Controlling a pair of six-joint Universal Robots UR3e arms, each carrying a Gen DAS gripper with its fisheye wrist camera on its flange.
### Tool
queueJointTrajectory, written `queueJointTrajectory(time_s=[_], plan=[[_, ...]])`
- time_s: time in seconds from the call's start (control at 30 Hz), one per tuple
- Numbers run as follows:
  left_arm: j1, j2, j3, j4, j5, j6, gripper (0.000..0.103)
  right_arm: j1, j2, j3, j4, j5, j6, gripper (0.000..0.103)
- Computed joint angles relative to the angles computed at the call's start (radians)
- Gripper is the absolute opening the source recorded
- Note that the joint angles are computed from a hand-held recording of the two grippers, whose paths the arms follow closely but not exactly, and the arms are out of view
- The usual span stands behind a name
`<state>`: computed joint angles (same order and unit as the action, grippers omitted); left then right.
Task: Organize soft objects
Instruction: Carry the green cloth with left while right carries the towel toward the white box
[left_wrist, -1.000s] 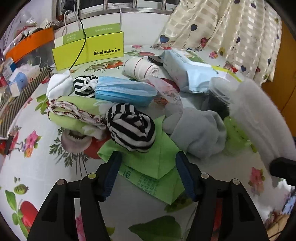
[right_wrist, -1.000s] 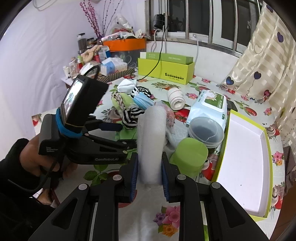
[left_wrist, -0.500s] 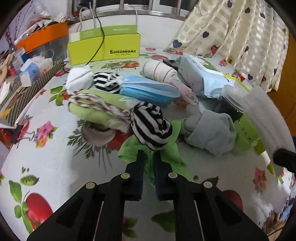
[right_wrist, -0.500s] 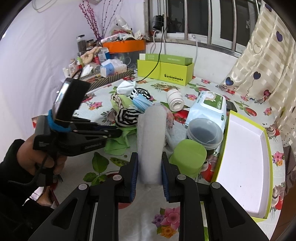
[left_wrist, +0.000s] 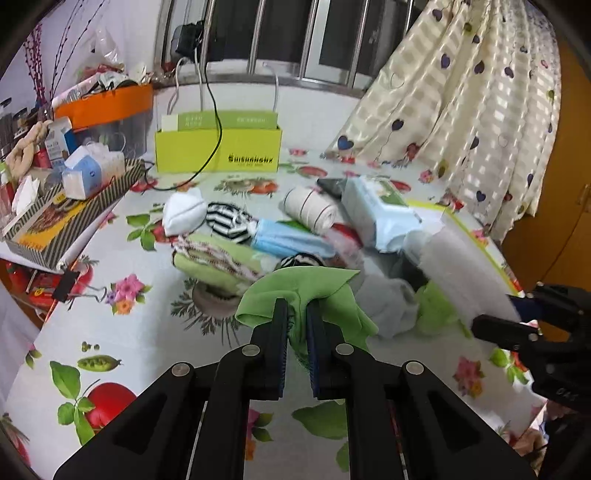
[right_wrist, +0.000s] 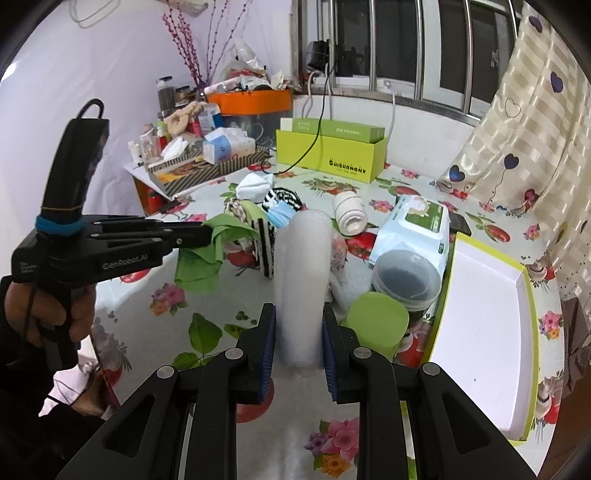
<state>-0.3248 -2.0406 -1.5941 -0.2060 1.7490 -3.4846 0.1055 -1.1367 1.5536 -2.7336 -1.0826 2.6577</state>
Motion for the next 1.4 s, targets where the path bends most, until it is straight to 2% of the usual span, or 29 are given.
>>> queueJointTrajectory(time_s=[0.33, 0.8, 1.1, 1.4], plan=[[-0.025, 0.004, 0.038, 0.012, 0.016, -0.005, 0.010, -0.008, 0.007, -0.025, -0.006, 0.008, 0.013, 0.022], [-0.040, -0.099, 0.237, -0.076, -0.026, 0.018, 0.010, -0.050, 0.019, -0.056, -0.016, -0.004, 0.041, 0.022], [-0.067, -0.203, 0.444, -0.176, -0.028, 0.046, 0.010, -0.110, 0.029, -0.069, -0.020, -0.002, 0.054, 0.022], [-0.100, -0.383, 0.796, -0.350, -0.039, 0.082, 0.010, -0.177, 0.063, -0.106, -0.018, -0.002, 0.064, 0.022]])
